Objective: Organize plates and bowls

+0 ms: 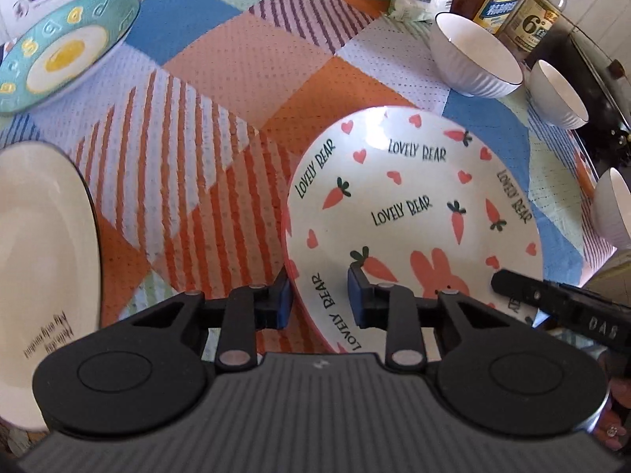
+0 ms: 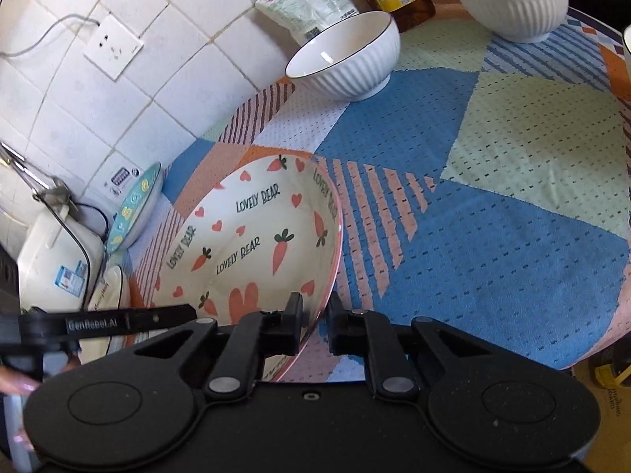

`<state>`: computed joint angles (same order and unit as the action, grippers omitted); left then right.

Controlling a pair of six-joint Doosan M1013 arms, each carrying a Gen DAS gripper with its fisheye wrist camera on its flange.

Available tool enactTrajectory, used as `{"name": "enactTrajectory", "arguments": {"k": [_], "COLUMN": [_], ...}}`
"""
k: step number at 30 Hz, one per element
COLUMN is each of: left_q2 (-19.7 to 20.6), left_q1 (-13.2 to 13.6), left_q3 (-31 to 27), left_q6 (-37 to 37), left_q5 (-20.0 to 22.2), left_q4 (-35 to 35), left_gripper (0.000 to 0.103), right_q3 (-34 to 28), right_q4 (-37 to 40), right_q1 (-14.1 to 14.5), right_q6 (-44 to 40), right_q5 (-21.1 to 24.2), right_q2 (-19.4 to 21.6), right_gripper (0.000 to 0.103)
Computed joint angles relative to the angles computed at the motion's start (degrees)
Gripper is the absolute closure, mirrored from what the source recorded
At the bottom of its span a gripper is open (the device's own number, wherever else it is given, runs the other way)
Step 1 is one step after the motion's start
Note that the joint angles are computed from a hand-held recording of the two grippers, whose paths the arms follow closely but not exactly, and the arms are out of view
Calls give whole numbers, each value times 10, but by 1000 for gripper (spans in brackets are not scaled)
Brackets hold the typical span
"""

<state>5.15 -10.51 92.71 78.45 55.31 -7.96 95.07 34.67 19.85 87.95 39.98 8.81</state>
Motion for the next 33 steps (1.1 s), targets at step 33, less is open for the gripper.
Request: {"name": "enactTrajectory", "arguments": {"k": [33], "left_q2": [135], "left_q1": [77], "left_q3": [-165], "left_q6": [95], "left_q5": [14], "left_q4": [-3], "left_gripper": [73], "right_q3": [-191], "right_q4": [-46], "right_q1": [32], "right_q6": [-9], "right_q5": [13], "right_q2": [143], "right_gripper": [77]}}
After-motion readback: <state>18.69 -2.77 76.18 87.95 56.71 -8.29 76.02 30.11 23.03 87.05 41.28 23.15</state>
